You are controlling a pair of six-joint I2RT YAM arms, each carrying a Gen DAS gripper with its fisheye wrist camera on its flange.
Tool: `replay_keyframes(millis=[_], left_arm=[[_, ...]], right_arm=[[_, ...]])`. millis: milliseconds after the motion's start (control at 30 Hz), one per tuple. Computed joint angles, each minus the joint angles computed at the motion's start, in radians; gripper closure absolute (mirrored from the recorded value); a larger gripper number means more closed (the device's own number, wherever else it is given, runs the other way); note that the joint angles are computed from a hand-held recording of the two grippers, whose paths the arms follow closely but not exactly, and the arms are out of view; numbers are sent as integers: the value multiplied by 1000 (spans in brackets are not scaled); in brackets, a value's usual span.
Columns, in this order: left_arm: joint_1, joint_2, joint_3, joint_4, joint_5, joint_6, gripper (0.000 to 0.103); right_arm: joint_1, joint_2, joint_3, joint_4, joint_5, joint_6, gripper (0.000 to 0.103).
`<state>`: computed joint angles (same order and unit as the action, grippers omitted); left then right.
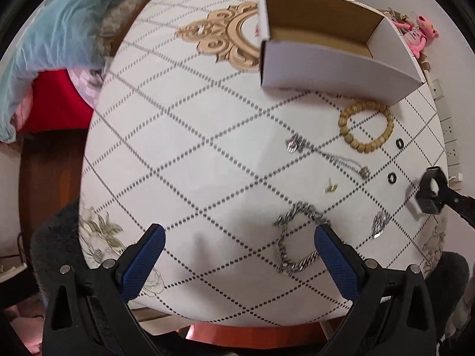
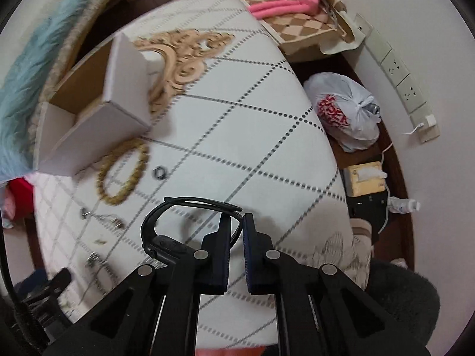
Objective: Organize jewelry
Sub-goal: 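Reach the right tool to the black watch band and grasp it, then grasp the silver chain bracelet with the left tool while the right tool holds the band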
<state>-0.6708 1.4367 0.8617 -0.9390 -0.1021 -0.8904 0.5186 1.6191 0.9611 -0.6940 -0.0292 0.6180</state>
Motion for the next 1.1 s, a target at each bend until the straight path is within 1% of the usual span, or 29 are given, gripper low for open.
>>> replay_keyframes(millis=[67, 133, 167, 200, 300, 333, 367, 400, 433, 467, 533, 567, 633, 733, 833, 867, 967, 1000, 1100], left_arm=[[7, -28, -48, 31, 37, 0, 1], [3, -47, -100, 77, 70, -1, 6], [-6, -41, -113, 94, 79, -3, 13], [-15, -31, -120, 111, 89, -2, 20], [-47, 3, -125, 161, 100, 1, 30], [-65, 15, -122, 178, 91, 3, 33], [-76, 30, -118, 189, 83, 9, 42], [-98, 53, -105, 190, 75, 7, 48], [-125, 66, -93, 190, 41, 7, 49], [-138, 71, -88, 197, 27, 13, 55], [-156, 60, -89, 207, 6, 21, 80], [-147, 52, -98, 224, 23, 29, 100], [-123, 18, -130, 255, 64, 31, 100], [-88, -68, -183, 266, 86, 23, 101], [-60, -177, -201, 217, 87, 22, 102], [-38, -206, -199, 199, 92, 39, 102], [-22, -277, -171, 138, 77, 54, 103], [10, -294, -159, 120, 83, 83, 103], [38, -335, -126, 80, 75, 115, 103]], right_arm=[[41, -40, -11, -3, 5, 41, 95], [62, -96, -50, -5, 5, 69, 95], [83, -126, -68, -12, 8, 95, 95], [79, -146, -93, -4, 6, 95, 95], [95, -189, -134, -6, 13, 123, 95], [94, -198, -146, -5, 15, 123, 95], [101, -207, -153, -10, 19, 133, 95], [80, -209, -164, -3, 17, 112, 95], [79, -212, -165, -8, 23, 109, 95], [84, -219, -168, -13, 31, 113, 95], [72, -219, -167, -15, 36, 102, 95], [74, -221, -166, -17, 44, 103, 95], [78, -225, -163, -19, 53, 107, 95], [88, -237, -160, -22, 58, 115, 95], [99, -251, -153, -27, 63, 122, 95], [104, -256, -151, -28, 62, 125, 95], [110, -263, -145, -28, 54, 130, 95], [113, -265, -142, -27, 51, 132, 95], [124, -265, -125, -28, 46, 136, 95]])
